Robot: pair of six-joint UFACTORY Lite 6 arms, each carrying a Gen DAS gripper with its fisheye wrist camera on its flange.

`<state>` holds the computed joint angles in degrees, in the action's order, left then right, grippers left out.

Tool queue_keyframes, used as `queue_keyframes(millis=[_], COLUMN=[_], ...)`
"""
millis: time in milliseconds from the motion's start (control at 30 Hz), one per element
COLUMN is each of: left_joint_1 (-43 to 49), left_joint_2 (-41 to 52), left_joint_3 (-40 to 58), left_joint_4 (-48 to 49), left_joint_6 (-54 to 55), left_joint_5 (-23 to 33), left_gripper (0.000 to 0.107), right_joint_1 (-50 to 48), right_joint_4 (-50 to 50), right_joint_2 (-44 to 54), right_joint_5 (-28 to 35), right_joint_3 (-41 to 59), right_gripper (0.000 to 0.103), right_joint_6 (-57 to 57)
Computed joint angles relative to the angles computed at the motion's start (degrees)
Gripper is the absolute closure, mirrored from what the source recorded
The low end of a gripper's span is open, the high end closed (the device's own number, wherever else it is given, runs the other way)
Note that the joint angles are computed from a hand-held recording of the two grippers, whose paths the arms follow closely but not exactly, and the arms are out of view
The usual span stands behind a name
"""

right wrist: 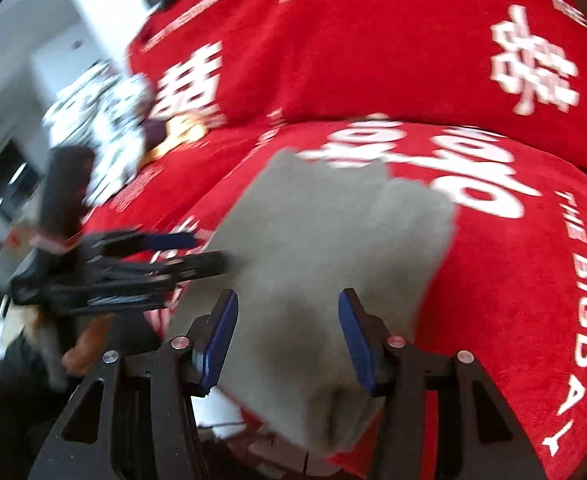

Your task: Fold small clothes

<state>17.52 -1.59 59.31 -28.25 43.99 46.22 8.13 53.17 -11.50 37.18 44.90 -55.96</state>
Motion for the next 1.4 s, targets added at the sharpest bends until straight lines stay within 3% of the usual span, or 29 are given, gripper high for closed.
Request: queue_keyframes(millis=[100, 200, 267, 467, 900, 1000, 1200, 1400], left_joint_1=[-1.4, -0.8, -1.6, -3.0, -10.9, -11.2, -12.0, -11.3], left_joint_2=[-0.6, -2.0, -2.8, -2.1, 5.6, 5.6, 1.4, -1.5], left_joint_3=[-4.1, -6.1, -7.1, -4.4, 1.6, 2.1, -0.2, -3.3], left_joint_4=[3.1, 1.2, 3.0, 5.4, 15.3, 16.5, 19.1, 20.4], left_joint_6=[-2.2, 0.0, -1.5, -4.5, -18.3, -19.7, -21.7, -23.1], left_joint_5=[-4.1, -4.7, -6.7, -6.8, -11.6, -11.0, -10.3, -10.3], left_gripper=[0.042, 0.041, 0.032, 0.032, 0.029, 0.029, 0.029, 0.029], right_joint_1=[1.4, 0.0, -2.3, -5.6, -7.5, -6.5, -3.0, 1.1], right_joint_4=[-2.7, -2.2, 5.1, 6.3, 6.5, 3.2, -1.1, -1.0], right_joint_2=[0.2, 3.5, 4.3, 3.1, 36.5, 34.5, 15.2, 3.9], right_joint_5=[-1.4, -4.7, -4.2, 0.6, -2.1, -3.3, -6.1, -5.5], right_joint_3=[-2.9, -5.3, -7.6, -5.0, 26.9, 25.9, 10.1, -0.7], right_gripper=[0.047, 0.047, 0.047, 0.046, 0.045, 0.045, 0.042, 0.042], right_joint_6=[0.7, -0.3, -8.6, -9.8, -2.7, 0.0, -1.0, -1.1])
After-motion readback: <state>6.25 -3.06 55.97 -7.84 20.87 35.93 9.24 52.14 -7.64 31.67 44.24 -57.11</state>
